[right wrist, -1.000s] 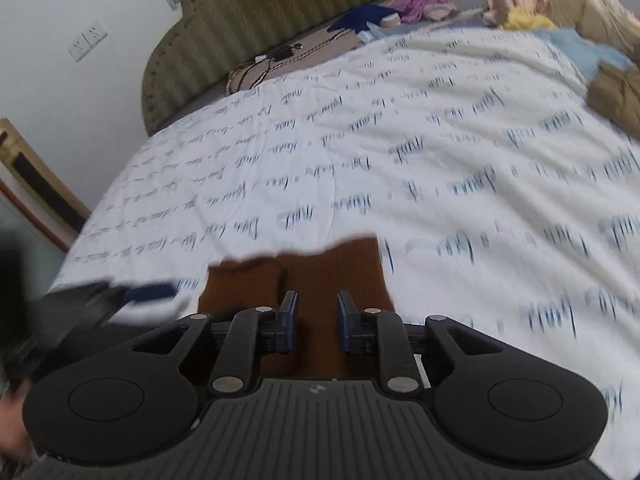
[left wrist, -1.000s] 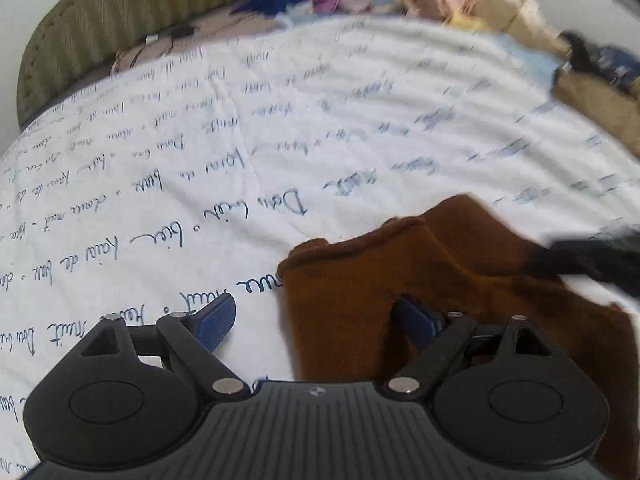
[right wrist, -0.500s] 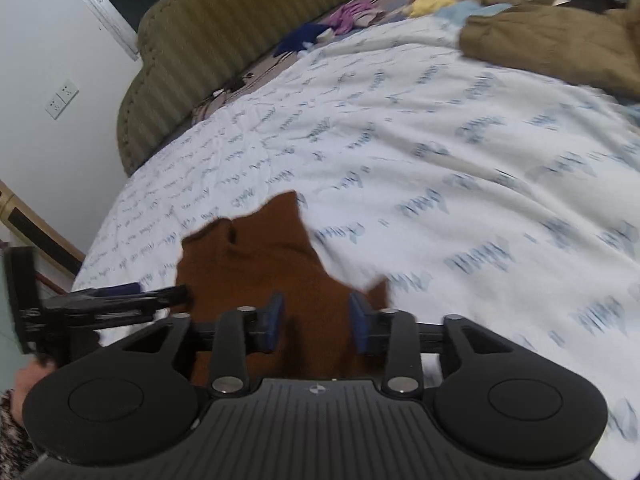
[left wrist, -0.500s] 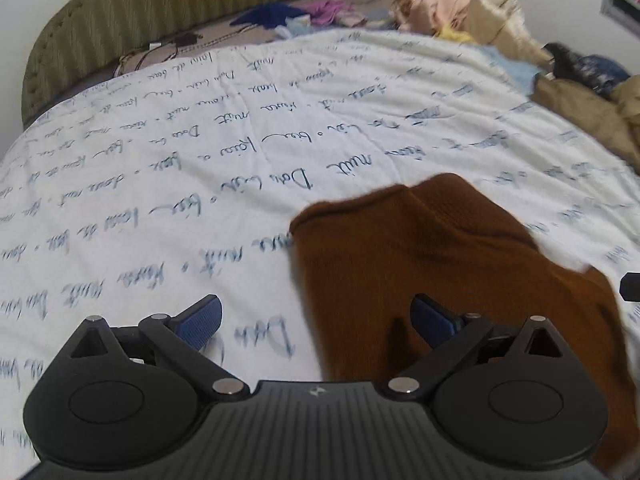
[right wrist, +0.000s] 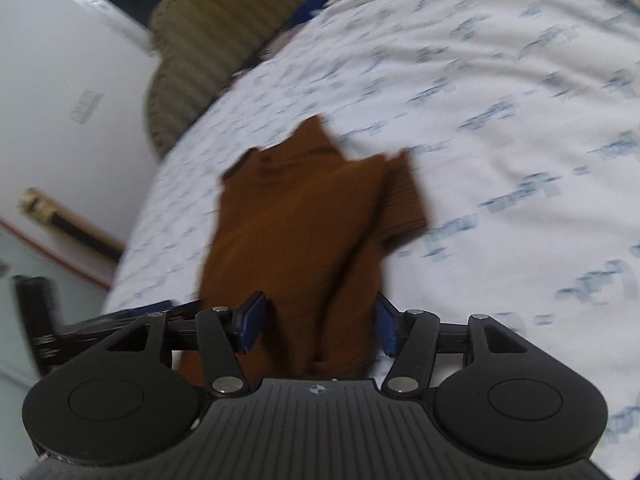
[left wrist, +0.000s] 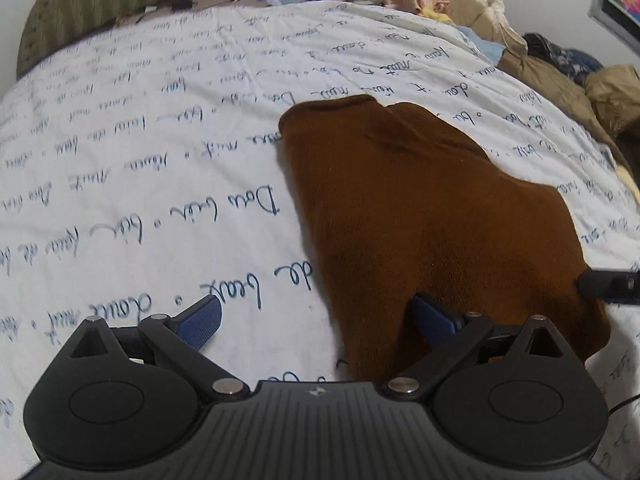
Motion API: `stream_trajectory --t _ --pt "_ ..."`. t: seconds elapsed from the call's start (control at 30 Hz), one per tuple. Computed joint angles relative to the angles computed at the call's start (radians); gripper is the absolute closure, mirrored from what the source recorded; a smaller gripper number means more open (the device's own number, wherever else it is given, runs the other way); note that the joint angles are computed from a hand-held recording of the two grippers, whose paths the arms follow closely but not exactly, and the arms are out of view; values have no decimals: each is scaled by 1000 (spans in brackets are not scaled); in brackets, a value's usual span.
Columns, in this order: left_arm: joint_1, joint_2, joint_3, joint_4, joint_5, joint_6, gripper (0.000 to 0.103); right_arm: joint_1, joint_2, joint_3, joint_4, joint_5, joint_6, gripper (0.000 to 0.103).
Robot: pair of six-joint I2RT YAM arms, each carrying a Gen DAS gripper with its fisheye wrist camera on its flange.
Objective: Fold small clothes
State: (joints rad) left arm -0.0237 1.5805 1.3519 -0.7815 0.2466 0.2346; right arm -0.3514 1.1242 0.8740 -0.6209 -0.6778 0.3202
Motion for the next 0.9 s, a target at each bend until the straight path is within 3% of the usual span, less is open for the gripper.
stream_trajectory --t 0.17,0.3,0.47,0.6,0.9 --pt "-2 -7 -14 -20 4 30 1 142 38 21 -23 162 7 45" --pt "-15 -18 -43 8 -13 14 0 164 28 -8 15 142 11 43" --pt "-30 -24 -57 24 -36 -31 0 219 72 23 26 192 8 44" --pt "-43 -47 -76 39 -68 -44 0 253 26 -3 54 240 42 53" --pt "-56 -115 -124 50 -131 -71 0 288 -49 -62 97 245 83 53"
